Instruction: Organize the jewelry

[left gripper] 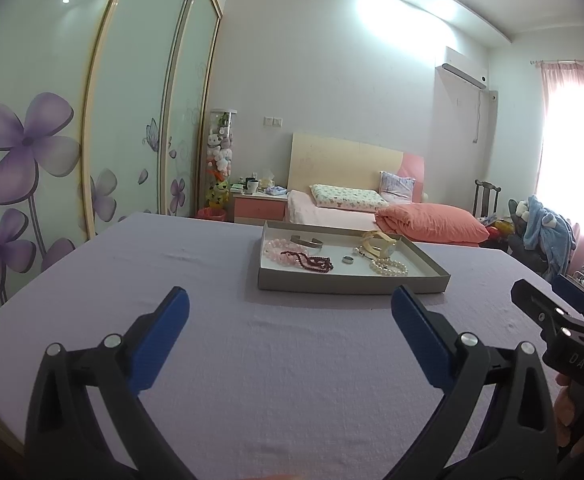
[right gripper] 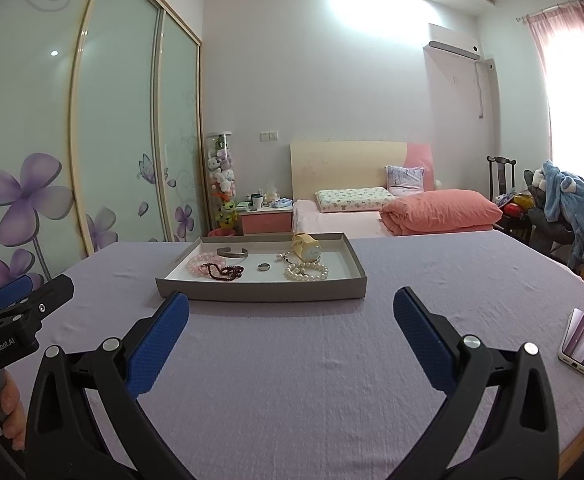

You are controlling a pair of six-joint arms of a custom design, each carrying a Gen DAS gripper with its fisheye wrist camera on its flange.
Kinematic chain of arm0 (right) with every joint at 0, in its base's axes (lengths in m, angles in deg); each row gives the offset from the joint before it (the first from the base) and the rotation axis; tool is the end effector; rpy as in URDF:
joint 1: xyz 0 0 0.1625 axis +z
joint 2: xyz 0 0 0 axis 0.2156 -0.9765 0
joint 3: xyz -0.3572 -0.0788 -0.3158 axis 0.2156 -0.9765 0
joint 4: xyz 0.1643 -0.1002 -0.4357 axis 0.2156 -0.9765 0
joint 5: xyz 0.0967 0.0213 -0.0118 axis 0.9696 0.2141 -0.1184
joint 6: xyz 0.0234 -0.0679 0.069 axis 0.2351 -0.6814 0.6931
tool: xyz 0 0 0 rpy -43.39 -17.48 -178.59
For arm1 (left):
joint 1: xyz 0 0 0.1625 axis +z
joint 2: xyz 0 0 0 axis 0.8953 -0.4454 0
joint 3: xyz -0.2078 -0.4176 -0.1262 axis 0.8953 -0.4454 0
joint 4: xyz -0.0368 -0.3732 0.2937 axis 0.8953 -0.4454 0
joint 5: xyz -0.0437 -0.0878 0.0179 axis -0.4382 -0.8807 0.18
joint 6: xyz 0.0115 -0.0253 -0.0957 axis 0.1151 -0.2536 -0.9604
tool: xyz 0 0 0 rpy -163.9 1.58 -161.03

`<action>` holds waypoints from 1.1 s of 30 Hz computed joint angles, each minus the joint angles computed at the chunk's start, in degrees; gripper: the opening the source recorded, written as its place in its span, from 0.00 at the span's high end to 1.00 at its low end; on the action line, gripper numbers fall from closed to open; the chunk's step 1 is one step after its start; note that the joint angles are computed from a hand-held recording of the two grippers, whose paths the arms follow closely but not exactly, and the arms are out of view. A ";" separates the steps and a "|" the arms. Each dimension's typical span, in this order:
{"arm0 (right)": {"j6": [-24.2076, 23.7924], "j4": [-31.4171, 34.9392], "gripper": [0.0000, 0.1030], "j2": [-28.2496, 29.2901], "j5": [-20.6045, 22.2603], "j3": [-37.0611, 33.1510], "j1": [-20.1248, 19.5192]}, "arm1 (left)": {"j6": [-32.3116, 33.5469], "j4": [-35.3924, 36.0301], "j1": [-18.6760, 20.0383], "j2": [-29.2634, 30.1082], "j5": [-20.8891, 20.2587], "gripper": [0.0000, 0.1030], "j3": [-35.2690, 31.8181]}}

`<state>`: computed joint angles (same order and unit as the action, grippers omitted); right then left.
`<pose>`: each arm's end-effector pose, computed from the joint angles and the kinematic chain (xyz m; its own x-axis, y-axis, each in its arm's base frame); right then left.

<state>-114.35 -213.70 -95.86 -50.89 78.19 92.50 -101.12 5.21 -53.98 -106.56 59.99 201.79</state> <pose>0.2268 -0.3676 0.1337 -0.6709 -0.4655 0.5772 -0.7298 0.2765 -0.6252 -0.1774 -0.2614 0.1700 -0.7301 -0.3740 -0.5719 0.5093 0.2603 -0.8203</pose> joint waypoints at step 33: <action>1.39 0.52 0.02 -0.16 0.55 0.48 0.33 | 1.05 -1.23 -0.32 0.33 0.45 0.04 0.35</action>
